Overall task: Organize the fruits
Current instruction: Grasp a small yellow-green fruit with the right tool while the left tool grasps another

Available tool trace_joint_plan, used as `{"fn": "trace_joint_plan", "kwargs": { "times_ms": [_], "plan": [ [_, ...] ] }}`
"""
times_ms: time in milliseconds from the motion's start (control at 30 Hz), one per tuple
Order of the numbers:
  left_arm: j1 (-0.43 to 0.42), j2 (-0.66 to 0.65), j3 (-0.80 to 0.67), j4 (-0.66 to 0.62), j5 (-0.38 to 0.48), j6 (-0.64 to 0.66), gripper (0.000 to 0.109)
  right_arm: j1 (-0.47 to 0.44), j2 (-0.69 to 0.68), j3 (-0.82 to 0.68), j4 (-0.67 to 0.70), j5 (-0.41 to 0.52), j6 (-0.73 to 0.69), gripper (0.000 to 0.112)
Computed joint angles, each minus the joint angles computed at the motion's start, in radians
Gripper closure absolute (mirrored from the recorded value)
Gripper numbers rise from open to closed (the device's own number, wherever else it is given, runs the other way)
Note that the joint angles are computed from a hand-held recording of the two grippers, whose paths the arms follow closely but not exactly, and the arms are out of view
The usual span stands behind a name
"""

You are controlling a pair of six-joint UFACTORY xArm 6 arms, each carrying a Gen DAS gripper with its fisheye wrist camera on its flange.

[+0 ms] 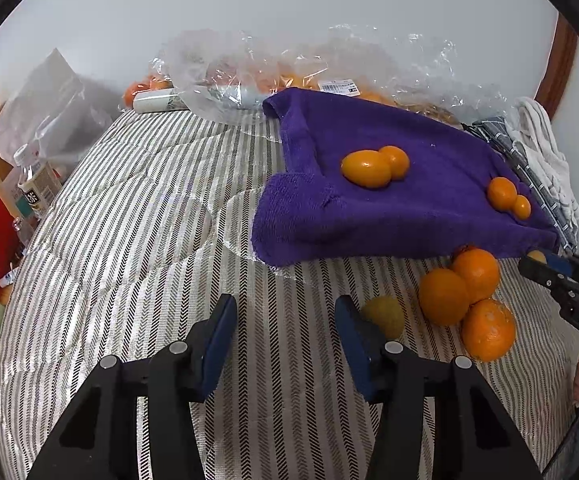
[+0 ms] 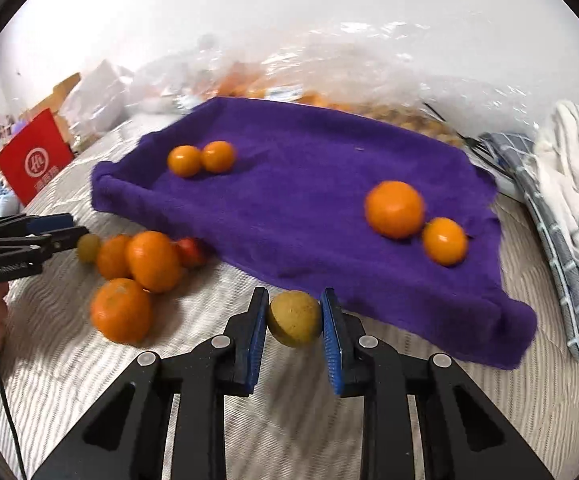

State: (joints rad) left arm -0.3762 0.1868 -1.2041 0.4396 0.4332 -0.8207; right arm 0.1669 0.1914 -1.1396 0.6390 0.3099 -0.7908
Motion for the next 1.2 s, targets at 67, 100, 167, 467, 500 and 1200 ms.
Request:
{"fn": "trace_joint_plan", "kwargs": {
  "times_ms": [67, 100, 167, 467, 500, 1200],
  "plan": [
    [0.006, -0.009, 0.024, -0.080, -0.053, 0.061, 0.060, -0.024, 0.012, -0.019, 0.032, 0.047, -0.016, 0.086],
    [0.007, -0.015, 0.042, -0.157, -0.093, 0.121, 0.060, -0.032, 0.015, -0.023, 0.076, 0.063, -0.049, 0.086],
    [-0.001, -0.016, 0.057, -0.241, -0.130, 0.196, 0.060, -0.043, 0.024, -0.033, 0.146, 0.079, -0.092, 0.086],
    [-0.036, -0.021, 0.062, -0.190, -0.176, 0.220, 0.062, -0.070, 0.031, -0.038, 0.179, 0.089, -0.052, 0.086],
    [-0.039, -0.019, 0.064, -0.217, -0.190, 0.250, 0.062, -0.073, 0.033, -0.041, 0.181, 0.093, -0.047, 0.086],
    [-0.106, 0.000, 0.048, -0.602, -0.196, 0.635, 0.085, -0.063, 0.033, -0.031, 0.148, 0.075, -0.042, 0.086]
  ]
}}
